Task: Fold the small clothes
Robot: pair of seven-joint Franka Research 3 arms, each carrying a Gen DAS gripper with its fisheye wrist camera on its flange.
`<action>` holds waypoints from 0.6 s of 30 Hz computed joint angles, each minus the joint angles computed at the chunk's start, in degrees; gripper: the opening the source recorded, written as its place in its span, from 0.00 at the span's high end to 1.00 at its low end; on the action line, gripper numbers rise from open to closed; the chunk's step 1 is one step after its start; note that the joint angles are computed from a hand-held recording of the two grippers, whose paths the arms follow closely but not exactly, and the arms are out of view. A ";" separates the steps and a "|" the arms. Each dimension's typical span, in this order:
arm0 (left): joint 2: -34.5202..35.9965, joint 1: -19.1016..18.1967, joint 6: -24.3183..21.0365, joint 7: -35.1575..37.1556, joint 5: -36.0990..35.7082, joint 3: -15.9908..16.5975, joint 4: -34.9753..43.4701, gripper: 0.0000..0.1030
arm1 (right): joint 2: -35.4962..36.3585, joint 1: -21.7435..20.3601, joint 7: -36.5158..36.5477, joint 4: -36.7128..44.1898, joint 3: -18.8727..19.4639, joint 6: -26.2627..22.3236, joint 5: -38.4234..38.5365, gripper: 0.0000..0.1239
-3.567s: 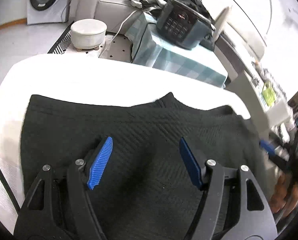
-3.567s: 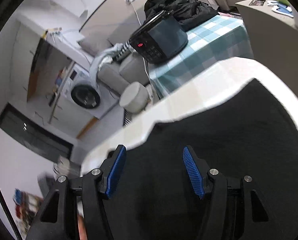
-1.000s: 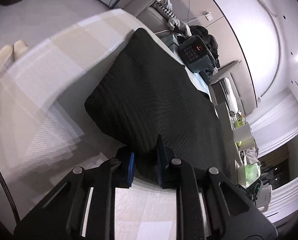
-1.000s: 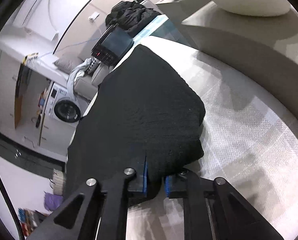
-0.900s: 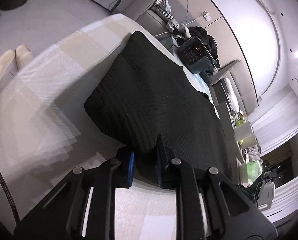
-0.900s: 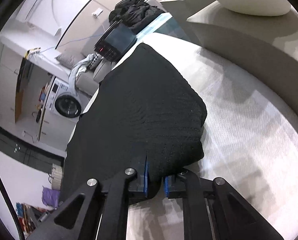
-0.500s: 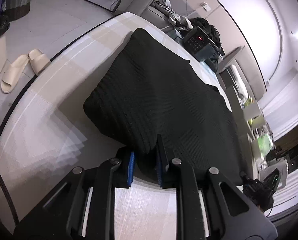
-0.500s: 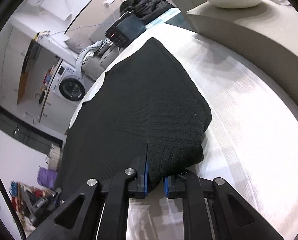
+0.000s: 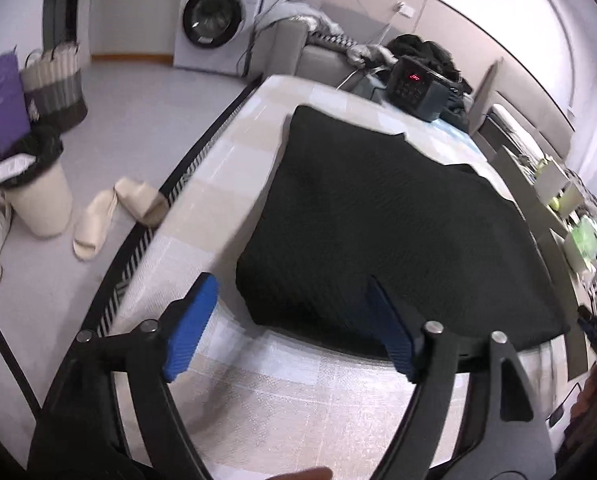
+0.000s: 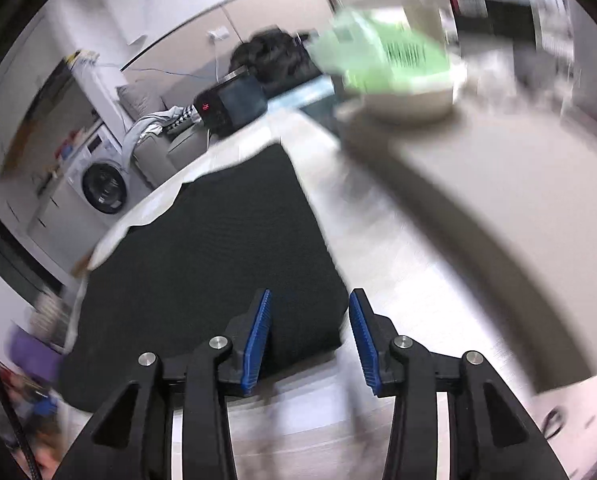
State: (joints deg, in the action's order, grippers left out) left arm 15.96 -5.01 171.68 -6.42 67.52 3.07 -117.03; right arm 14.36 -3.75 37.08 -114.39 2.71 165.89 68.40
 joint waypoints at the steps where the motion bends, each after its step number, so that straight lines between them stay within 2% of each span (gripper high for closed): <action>1: -0.40 -0.43 0.45 -0.87 1.62 0.40 -0.09 0.18 | -0.59 -0.22 -2.76 -0.17 0.58 -0.73 0.64 0.61; 2: -0.32 -0.72 1.30 -1.30 3.39 0.50 0.49 0.17 | -0.92 0.07 -3.83 -0.24 0.58 -2.03 -0.48 0.55; 5: 0.42 -0.94 3.30 -0.18 4.96 -0.58 2.03 0.09 | -0.35 1.47 -6.96 0.71 1.16 -5.40 -3.02 0.51; 7: 2.73 -1.27 5.09 3.46 3.17 -1.49 4.74 0.03 | 0.71 2.43 -7.13 1.95 1.31 -7.75 -5.22 0.48; 10: 6.71 -2.25 6.25 10.12 -1.02 -2.55 9.16 0.02 | 3.00 4.20 -7.78 4.20 2.23 -9.31 -8.13 0.40; 12: 9.13 -0.80 3.55 19.32 -7.63 -6.36 11.61 0.01 | 4.37 5.47 -8.92 5.21 2.94 -8.64 -10.62 0.39; 15: 12.32 -1.29 2.14 26.27 -12.07 -7.61 14.94 0.01 | 6.00 6.04 -11.71 6.54 4.52 -8.34 -11.66 0.33; 18: 15.70 -1.71 -1.10 32.89 -16.70 -8.67 18.50 0.01 | 8.71 7.39 -8.29 9.15 3.90 -8.95 -15.95 0.32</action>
